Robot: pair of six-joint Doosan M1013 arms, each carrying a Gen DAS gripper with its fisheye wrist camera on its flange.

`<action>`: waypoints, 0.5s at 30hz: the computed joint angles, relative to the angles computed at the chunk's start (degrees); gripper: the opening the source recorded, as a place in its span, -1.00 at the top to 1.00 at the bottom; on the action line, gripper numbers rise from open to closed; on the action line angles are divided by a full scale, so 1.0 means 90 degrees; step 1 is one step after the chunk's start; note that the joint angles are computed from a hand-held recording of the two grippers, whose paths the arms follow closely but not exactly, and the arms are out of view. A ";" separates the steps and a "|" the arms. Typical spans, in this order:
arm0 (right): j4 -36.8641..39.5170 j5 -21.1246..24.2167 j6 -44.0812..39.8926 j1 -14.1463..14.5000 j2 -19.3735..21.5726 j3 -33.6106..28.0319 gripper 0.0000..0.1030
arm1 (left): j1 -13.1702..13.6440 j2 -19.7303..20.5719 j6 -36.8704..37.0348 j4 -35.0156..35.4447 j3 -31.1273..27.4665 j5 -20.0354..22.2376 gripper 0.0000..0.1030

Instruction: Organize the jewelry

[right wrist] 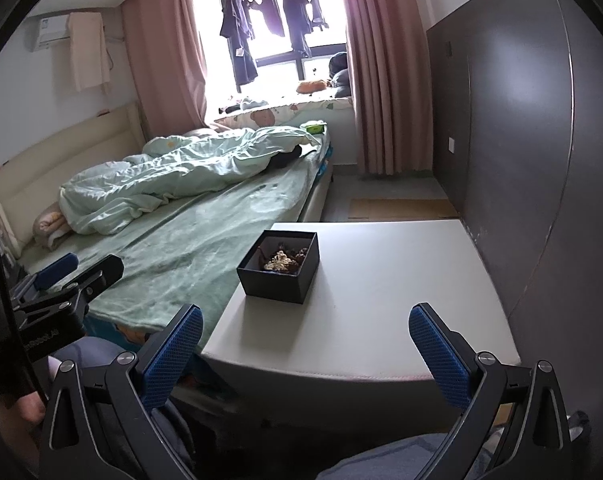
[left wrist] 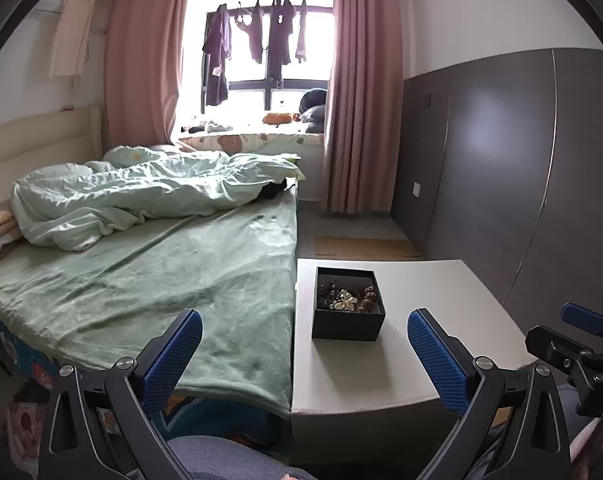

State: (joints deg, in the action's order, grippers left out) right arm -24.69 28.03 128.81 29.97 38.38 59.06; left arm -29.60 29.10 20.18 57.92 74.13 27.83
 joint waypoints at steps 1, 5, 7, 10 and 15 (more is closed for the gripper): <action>-0.0016 -0.0001 0.0009 0.0001 -0.0002 0.0004 -1.00 | -0.0004 0.0002 -0.0020 0.0031 -0.0003 0.0022 -0.99; -0.0079 0.0010 0.0041 0.0009 -0.0009 0.0017 -1.00 | -0.0020 -0.0012 -0.0245 0.0282 0.0033 0.0082 -0.99; -0.0063 0.0004 0.0037 0.0008 -0.0009 0.0019 -1.00 | -0.0018 -0.0022 -0.0312 0.0327 0.0047 0.0075 -0.99; -0.0067 0.0009 0.0030 0.0012 -0.0009 0.0021 -1.00 | -0.0004 -0.0035 -0.0351 0.0327 0.0071 0.0031 -0.99; -0.0174 0.0058 0.0079 0.0031 -0.0012 0.0017 -1.00 | 0.0012 -0.0060 -0.0520 0.0418 0.0114 -0.0007 -0.99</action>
